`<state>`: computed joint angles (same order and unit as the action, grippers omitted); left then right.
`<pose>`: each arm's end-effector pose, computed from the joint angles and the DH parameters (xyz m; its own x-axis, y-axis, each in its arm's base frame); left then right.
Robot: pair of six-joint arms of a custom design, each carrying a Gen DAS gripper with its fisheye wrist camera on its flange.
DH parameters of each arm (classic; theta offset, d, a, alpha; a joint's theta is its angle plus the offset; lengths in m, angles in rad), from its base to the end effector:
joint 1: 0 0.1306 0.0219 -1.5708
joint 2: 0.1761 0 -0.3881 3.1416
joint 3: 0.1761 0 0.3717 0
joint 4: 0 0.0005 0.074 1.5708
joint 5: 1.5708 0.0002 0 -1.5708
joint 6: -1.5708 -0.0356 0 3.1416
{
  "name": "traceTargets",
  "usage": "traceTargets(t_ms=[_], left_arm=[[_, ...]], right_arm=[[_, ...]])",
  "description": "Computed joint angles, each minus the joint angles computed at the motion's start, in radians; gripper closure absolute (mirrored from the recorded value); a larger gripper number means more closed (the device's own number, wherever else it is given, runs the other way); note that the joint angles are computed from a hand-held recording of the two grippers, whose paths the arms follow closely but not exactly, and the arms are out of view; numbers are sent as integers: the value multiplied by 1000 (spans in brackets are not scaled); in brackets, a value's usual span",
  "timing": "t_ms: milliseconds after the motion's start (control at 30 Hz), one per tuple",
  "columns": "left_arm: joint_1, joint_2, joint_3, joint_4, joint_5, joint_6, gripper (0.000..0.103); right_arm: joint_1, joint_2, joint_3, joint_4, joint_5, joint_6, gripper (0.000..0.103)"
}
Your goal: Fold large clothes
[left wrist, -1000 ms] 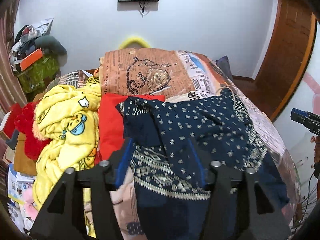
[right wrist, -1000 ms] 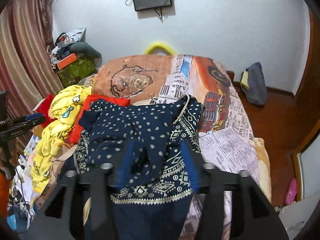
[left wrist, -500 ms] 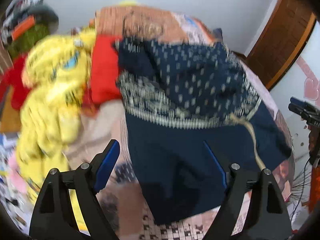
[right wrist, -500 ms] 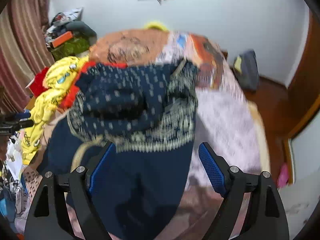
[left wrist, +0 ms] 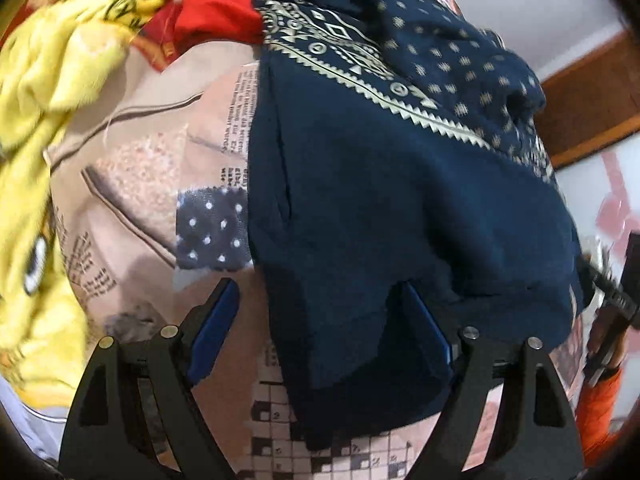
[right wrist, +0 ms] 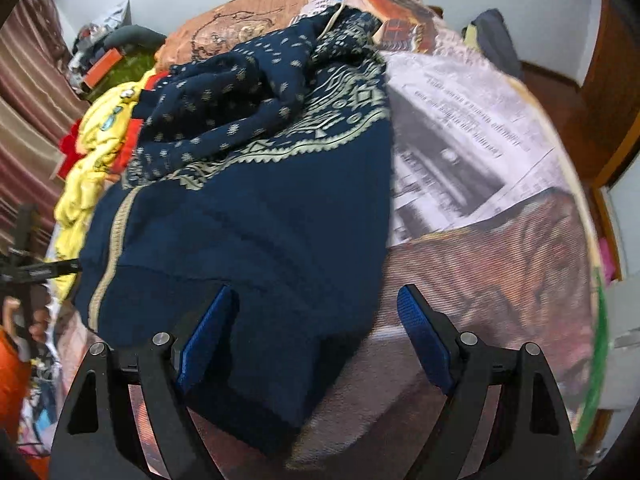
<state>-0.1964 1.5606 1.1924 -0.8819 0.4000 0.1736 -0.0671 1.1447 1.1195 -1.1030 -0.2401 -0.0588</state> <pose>0.4545 -0.1051 0.2782 -0.9686 0.0305 -0.2467 0.1349 0.8982 -0.4185 0.3435 -0.0151 0.3991 -0.9022 0.1178 -0.4149 0.0166 0.9707 0.2397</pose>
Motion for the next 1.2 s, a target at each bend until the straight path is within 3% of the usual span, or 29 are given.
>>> traceTargets(t_ms=[67,133,233,300,400,600,800,1033,1200], left_arm=[[-8,-9,-13,25,14,18,27],[-14,-16,-26,46,35,31,36],[-25,-24,-34,61,50,36,50],[-26,-27,-34,62,78,41,73],[-28,-24,-11,47,95,45,85],[-56,-102,1,100,21,0,88],[-39,-126,104,141,20,-1,90],[-16,-41,297,169,3,17,90],[-5,102,494,146,-16,68,90]], right_arm=[[-3,2,-13,23,-30,-13,23],[2,-3,-20,44,-41,-15,33],[4,2,-18,50,-76,-29,51],[5,11,-12,48,-95,-26,66],[2,22,1,38,-144,-26,82],[15,28,45,57,-141,-16,85],[10,51,128,82,-137,-5,93],[-4,157,310,129,-122,-14,94],[-9,267,440,168,-118,-29,94]])
